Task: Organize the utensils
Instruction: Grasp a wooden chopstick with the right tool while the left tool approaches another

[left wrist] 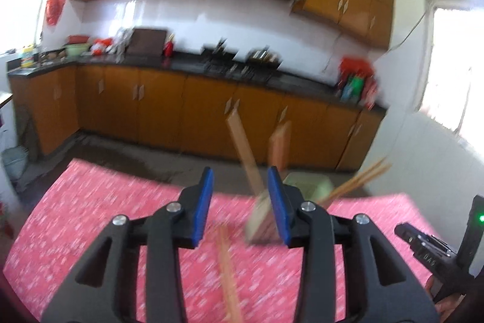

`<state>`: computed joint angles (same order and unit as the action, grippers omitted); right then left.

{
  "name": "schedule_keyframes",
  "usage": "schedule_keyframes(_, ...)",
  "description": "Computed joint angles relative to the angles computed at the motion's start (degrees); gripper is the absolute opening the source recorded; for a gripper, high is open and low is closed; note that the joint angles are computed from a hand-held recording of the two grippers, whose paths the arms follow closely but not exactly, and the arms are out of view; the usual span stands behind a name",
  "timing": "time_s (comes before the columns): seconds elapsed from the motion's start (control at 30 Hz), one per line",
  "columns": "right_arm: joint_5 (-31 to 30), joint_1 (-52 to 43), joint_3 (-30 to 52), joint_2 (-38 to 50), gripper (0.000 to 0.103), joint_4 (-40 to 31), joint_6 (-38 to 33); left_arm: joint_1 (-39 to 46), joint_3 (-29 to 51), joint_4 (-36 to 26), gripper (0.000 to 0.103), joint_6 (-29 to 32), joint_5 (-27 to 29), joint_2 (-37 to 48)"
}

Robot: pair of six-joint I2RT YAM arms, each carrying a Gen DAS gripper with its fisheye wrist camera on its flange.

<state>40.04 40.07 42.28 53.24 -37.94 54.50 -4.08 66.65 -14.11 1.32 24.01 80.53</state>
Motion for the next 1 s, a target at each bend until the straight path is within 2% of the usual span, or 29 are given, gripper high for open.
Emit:
schedule_keyframes(0.07,-8.16,-3.35,-5.23,3.59,0.017,5.91,-0.03,0.98,-2.3,-0.84,0.038,2.47,-1.21,1.52)
schedule_keyframes(0.13,-13.25,-5.05,-9.05,6.5,0.015,11.51,-0.1,1.69,-3.77,-2.14,0.038,4.4,-2.95,4.33)
schedule_keyframes(0.23,-15.89,-5.55,-11.43,12.01,0.015,17.1,0.83,2.63,-6.24,-2.43,0.038,6.52,-4.5,7.87)
schedule_keyframes(0.43,-16.2,-6.12,-9.51,19.72,0.015,20.49,-1.55,3.33,-8.64,-2.85,0.036,7.67,-4.16,12.05)
schedule_keyframes(0.53,-14.04,-4.17,-8.42,21.65,0.014,19.24,-1.74,2.95,-9.41,-2.41,0.036,7.99,-3.53,12.75)
schedule_keyframes(0.6,-12.24,-3.93,-8.38,22.75,0.009,18.69,-2.04,2.54,-9.32,-2.77,0.036,8.61,-2.82,13.04)
schedule_keyframes(0.73,-9.18,-4.83,-10.0,20.28,0.008,15.13,4.01,0.57,-9.33,-4.15,0.033,8.99,-2.23,13.41)
schedule_keyframes(0.8,-9.64,-5.61,-11.18,18.67,0.008,15.39,4.42,-0.69,-9.54,-4.2,0.028,8.84,-2.36,14.2)
schedule_keyframes(1.0,-8.36,-4.13,-11.3,18.98,0.008,14.71,4.01,-4.08,-10.85,-2.79,0.02,8.76,-5.15,16.38)
